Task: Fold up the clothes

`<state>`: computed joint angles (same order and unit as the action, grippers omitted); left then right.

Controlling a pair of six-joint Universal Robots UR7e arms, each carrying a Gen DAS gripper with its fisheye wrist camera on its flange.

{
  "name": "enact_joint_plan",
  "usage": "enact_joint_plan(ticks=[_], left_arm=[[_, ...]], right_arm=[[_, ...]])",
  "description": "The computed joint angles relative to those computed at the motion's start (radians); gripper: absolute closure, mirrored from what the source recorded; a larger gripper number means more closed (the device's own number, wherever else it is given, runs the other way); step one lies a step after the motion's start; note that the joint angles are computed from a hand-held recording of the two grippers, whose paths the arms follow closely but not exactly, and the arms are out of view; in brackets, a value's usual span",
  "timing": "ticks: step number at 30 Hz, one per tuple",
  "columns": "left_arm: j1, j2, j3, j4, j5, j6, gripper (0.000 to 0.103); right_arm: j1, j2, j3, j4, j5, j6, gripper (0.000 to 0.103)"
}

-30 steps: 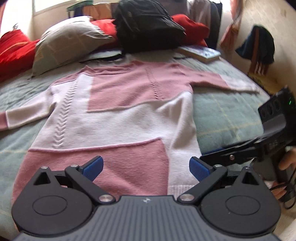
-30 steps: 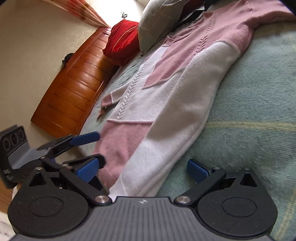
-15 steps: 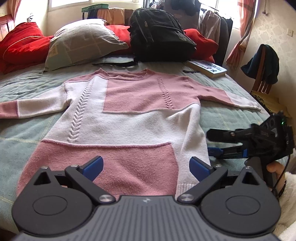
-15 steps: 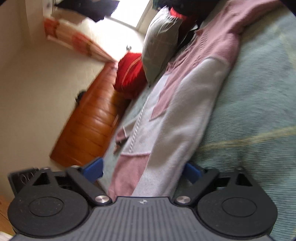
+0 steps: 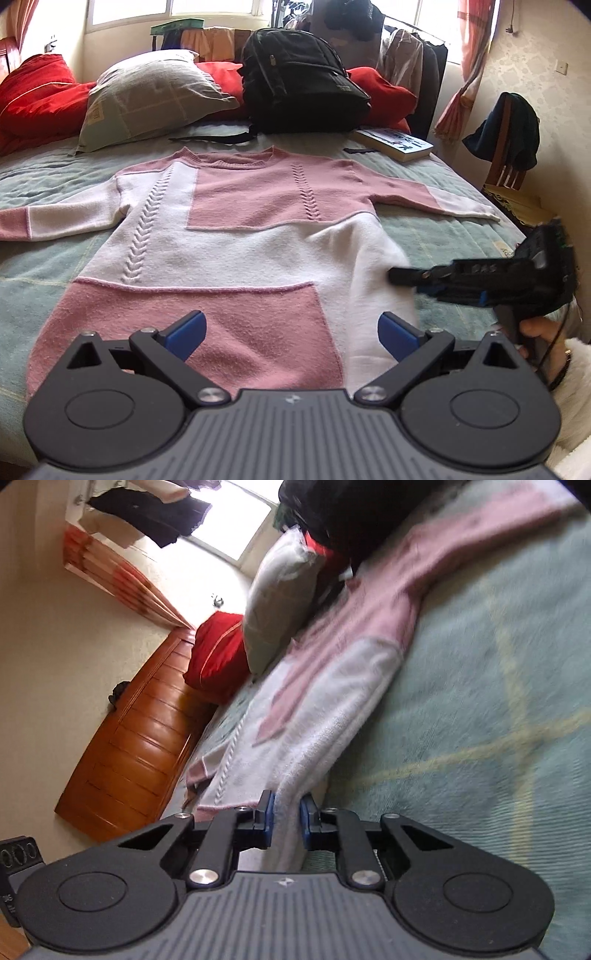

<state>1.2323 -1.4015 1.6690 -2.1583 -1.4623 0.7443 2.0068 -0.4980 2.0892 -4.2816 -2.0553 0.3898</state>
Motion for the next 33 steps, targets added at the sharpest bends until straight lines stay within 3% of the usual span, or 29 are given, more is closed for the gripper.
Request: enact_joint_plan(ticks=[6, 10, 13, 16, 20, 25, 28, 30, 33], left_arm=[[-0.002, -0.010, 0.009, 0.005, -0.013, 0.011, 0.004], [-0.006, -0.016, 0.013, 0.003, -0.013, 0.014, 0.004], [-0.008, -0.016, 0.013, 0.003, -0.007, 0.017, 0.004], [-0.012, -0.012, 0.015, -0.002, 0.012, 0.019, 0.004], [-0.006, -0.006, 0.010, -0.004, 0.022, 0.011, 0.004], [0.003, -0.003, 0.002, -0.005, 0.028, 0.005, 0.004], [0.006, 0.005, -0.008, -0.004, 0.037, -0.002, 0.004], [0.004, 0.009, -0.010, -0.005, 0.041, -0.002, 0.004], [0.000, 0.013, -0.011, -0.005, 0.047, 0.000, 0.004]], right_arm=[[0.094, -0.065, 0.038, 0.061, -0.198, -0.038, 0.087], [0.131, -0.099, 0.021, 0.194, -0.334, 0.009, 0.082], [0.159, -0.101, 0.014, 0.197, -0.389, -0.036, 0.078], [0.175, -0.097, -0.017, 0.244, -0.353, -0.133, 0.074], [0.166, -0.095, -0.070, 0.412, -0.240, -0.208, 0.068], [0.124, -0.092, -0.097, 0.717, -0.190, -0.051, 0.067], [0.130, -0.124, -0.065, 0.743, -0.134, -0.031, 0.063], [0.144, -0.156, -0.063, 0.744, -0.167, -0.068, 0.063], [0.162, -0.186, -0.081, 0.652, -0.288, -0.181, 0.058]])
